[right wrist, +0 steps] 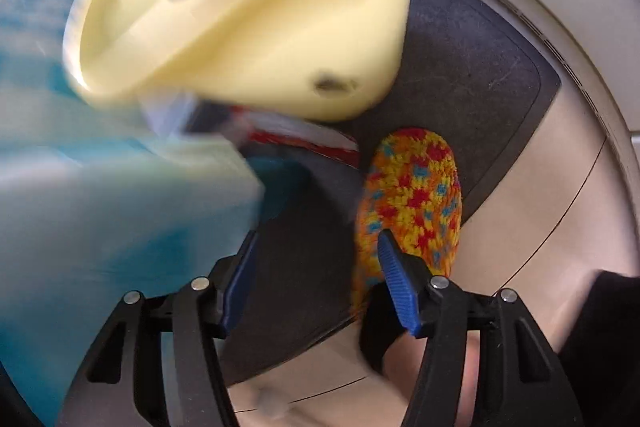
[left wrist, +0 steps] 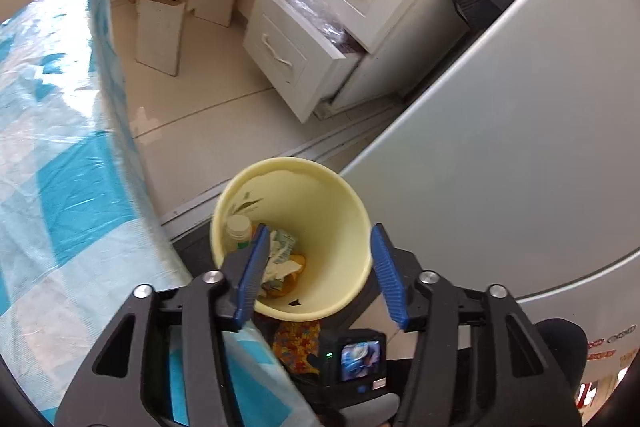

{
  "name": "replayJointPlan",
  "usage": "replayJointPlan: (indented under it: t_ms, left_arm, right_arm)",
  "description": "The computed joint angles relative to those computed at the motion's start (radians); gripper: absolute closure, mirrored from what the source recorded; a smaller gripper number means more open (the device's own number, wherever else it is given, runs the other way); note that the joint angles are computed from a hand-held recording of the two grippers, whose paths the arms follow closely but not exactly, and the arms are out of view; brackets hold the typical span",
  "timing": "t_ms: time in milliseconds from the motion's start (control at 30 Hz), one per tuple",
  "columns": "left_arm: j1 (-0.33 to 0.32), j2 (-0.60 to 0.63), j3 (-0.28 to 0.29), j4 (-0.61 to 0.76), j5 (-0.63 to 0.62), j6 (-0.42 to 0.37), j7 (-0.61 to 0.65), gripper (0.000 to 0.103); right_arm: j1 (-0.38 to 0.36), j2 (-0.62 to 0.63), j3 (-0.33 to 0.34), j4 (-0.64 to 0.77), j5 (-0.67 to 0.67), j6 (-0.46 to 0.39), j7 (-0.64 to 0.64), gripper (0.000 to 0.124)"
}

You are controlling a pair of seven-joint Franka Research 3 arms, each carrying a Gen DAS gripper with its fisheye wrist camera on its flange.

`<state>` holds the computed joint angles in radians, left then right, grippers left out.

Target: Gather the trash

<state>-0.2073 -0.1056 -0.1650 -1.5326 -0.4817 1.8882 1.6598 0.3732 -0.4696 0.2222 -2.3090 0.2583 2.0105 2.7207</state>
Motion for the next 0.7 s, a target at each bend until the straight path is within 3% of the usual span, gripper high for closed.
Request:
replayJointPlan:
  t_ms: [133, 300, 400, 600, 700]
  left_arm:
    - [0.012, -0.036, 0.027, -0.056, -0.058, 0.028, 0.056, 0.049]
    - [0.018, -0.046, 0.047, -0.075, -0.130, 0.035, 0.074, 0.048]
    - [0.021, -0.047, 0.047, -0.076, -0.132, 0.030, 0.086, 0.048]
    - [0.020, -0.045, 0.042, -0.076, -0.132, 0.033, 0.097, 0.047]
    - [0.019, -0.046, 0.042, -0.079, -0.136, 0.034, 0.108, 0.046]
  right_arm:
    - [0.018, 0.063, 0.026, 0.004, -0.068, -0.037, -0.038, 0.065]
    - [0.020, 0.121, 0.030, -0.006, -0.172, 0.045, -0.082, 0.064]
    - [0.018, 0.125, 0.018, -0.059, -0.163, 0.116, -0.056, 0.064]
    - [-0.006, 0.088, 0.020, -0.196, -0.191, 0.339, 0.031, 0.063]
    - [-0.029, 0.079, 0.043, -0.241, -0.262, 0.430, 0.056, 0.060]
